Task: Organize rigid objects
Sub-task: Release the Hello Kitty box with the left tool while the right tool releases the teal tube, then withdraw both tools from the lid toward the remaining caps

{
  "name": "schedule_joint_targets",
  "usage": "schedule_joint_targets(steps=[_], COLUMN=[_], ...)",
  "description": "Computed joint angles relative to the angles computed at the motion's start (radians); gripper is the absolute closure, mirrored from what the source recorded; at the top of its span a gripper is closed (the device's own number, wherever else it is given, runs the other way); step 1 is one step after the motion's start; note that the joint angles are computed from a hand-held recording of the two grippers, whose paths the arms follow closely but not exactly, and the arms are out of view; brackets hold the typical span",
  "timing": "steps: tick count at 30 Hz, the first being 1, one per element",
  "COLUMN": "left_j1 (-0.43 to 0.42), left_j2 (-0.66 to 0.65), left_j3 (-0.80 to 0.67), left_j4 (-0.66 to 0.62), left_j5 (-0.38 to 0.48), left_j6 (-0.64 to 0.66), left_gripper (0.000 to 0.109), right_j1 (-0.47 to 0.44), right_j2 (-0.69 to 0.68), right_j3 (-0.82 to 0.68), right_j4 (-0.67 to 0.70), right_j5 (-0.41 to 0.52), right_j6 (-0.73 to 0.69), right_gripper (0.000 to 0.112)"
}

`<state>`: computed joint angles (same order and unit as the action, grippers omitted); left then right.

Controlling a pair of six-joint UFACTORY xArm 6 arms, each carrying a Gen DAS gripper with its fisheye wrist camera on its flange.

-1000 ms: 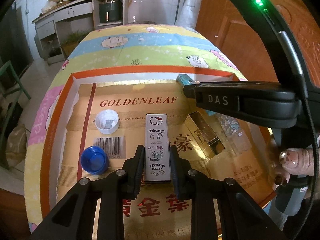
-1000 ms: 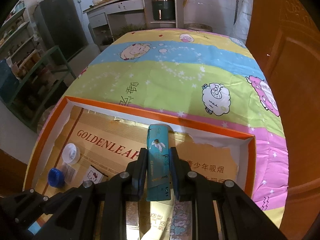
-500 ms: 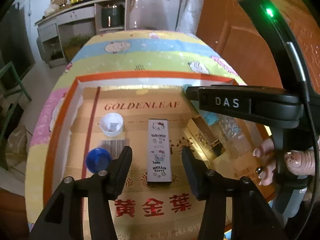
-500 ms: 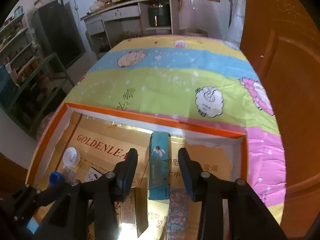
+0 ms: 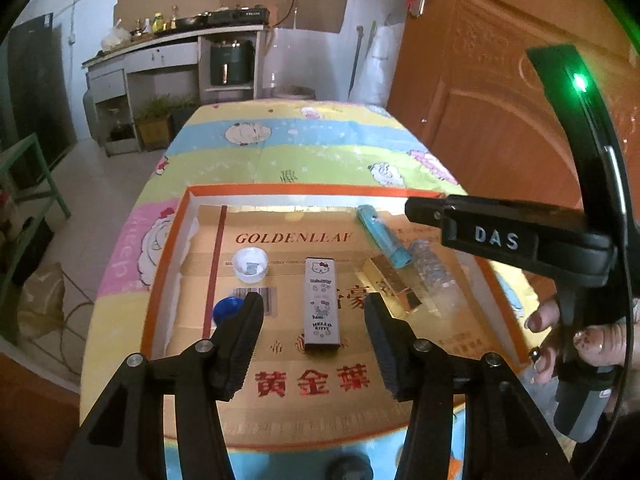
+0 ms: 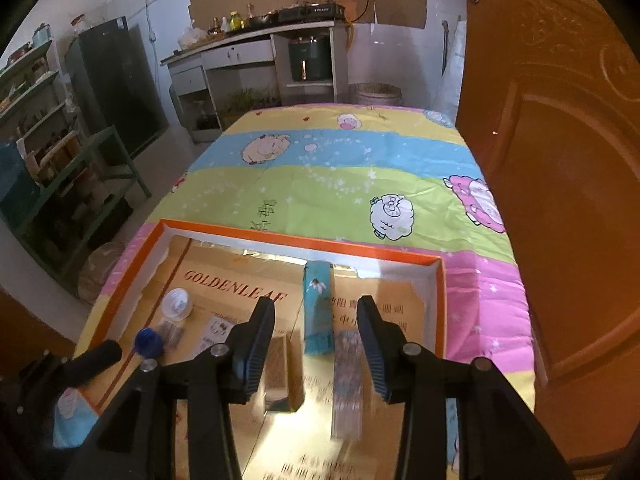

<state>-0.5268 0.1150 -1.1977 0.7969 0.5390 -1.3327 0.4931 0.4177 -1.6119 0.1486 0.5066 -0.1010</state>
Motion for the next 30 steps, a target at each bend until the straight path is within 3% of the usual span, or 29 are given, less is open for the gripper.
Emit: schedule_joint_targets(steps=[11,22,30], left_j1=[-0.067,-0.187,-0.313], left_j2=[-0.2,-0.37,-0.461], left_j3=[0.151,0.256,0.313], left_j4=[0.094,0.157,0.196], left_j5=[0.034,0.164,0.316], left_j6=[-0.118,-0.209,-0.308], left_gripper=[0.054,0.054,0.054], right_j1=[0.03,0.076,0.11], right_j2=[-0.275,-0.523,-0.69], right_j3=[0.319,0.585,0.745], right_j4=[0.009,-0.091,-0.134], right_j5=[-0.098,-0.174,-0.197], right_j6=[0.013,0.118,0.17], right_gripper=[0.069,0.069,0.069])
